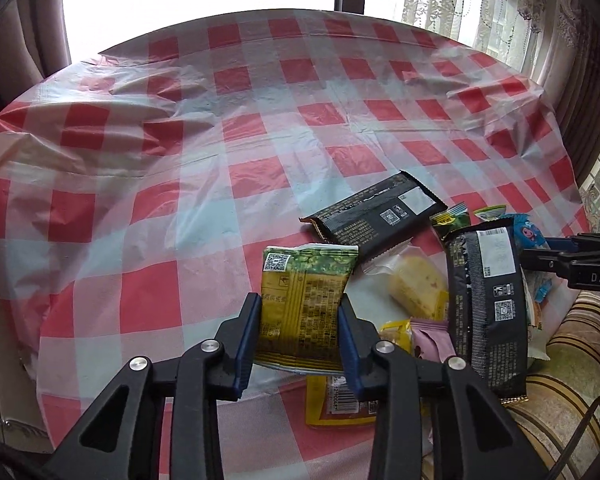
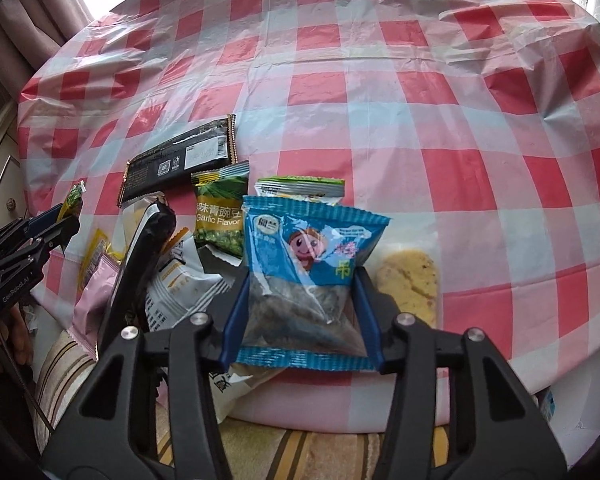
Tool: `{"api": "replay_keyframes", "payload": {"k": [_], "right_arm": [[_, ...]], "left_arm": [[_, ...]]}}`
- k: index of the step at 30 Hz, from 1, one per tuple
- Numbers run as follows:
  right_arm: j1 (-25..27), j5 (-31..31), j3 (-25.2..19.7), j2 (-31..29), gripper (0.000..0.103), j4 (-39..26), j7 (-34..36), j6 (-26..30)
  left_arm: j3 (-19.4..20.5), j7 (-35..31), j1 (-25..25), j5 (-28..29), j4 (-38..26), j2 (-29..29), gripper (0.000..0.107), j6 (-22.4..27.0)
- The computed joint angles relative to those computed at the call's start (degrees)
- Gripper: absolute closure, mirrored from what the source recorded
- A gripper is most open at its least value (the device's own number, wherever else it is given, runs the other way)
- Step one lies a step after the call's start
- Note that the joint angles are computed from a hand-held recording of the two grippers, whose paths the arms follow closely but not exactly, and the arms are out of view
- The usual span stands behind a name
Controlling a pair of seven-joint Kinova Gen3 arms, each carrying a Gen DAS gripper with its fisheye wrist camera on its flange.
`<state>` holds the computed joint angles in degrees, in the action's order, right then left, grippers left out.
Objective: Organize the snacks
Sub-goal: 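Carry both packets to the white box and release them inside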
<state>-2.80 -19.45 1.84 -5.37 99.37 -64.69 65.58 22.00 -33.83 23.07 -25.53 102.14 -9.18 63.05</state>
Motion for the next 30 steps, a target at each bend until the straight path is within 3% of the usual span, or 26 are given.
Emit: {"api": "replay_keyframes", "payload": {"k": [16,30], "right_arm": [[3.65,-8.91,5.86,-2.88,0.051,0.17,7.93,2.03],[15.34,-15.60,13.56,0.02,0.051,-2.44,16.49,9.79]], "left_arm": [[3.49,5.10,5.96,-7.03,-9.46,4.39,0.070,7.25],[-0.29,0.61,19.19,-10.06,-23.76,16.74,0.070,8.75]]}}
